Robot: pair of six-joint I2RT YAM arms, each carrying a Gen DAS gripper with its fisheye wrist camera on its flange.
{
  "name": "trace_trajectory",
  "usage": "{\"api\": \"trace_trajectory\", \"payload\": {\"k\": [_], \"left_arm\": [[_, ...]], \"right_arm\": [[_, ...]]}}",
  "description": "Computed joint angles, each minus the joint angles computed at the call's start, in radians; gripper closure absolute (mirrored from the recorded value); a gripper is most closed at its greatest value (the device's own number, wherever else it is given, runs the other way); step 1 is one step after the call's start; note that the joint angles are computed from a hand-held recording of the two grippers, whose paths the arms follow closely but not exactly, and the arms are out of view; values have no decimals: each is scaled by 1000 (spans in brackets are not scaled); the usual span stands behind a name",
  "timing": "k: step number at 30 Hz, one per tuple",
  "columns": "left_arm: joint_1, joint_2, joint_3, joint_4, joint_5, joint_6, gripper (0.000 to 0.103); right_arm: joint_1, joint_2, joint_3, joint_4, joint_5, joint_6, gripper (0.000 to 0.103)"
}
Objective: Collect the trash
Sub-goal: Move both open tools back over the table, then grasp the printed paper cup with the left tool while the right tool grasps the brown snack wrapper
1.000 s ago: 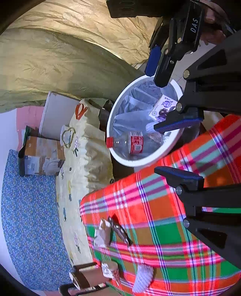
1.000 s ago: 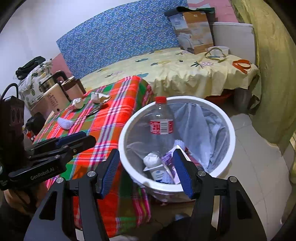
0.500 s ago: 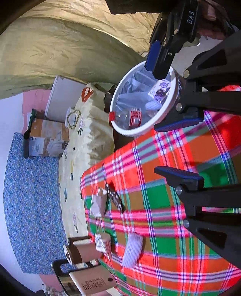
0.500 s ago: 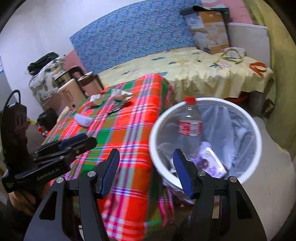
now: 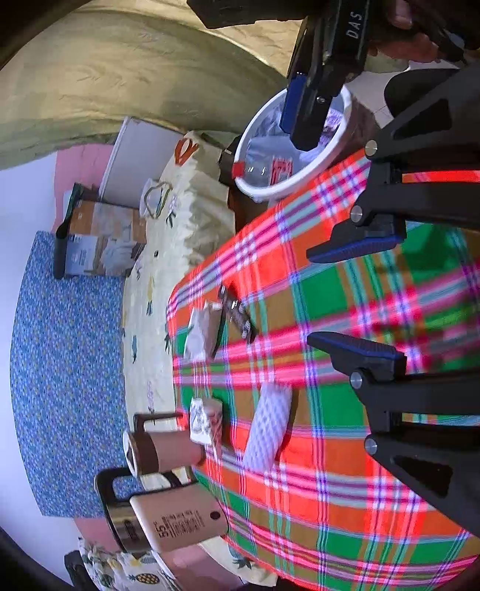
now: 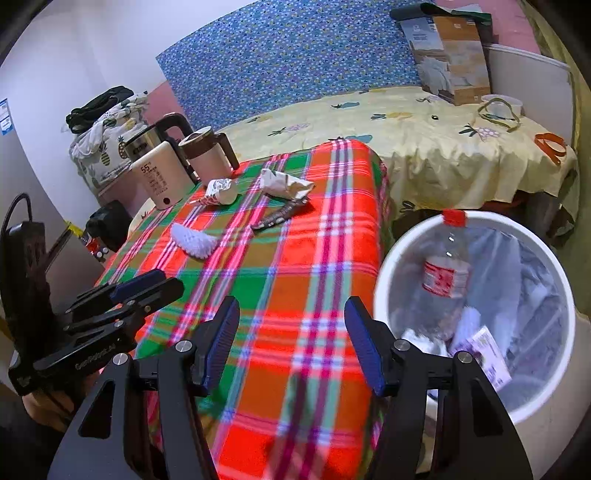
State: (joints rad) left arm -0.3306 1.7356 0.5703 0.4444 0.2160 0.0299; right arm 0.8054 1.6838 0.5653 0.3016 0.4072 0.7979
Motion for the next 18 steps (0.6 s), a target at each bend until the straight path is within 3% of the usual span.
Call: {"api": "trace_trajectory", "payload": {"k": [8,18], "left_arm": [[131,81,142,-60,36,50,62],[216,239,380,-173,60,15,59]], "right_arm": [[-58,113,128,8,-79,-33,43],[-125,268,319,-45,-148,-53,45]]}}
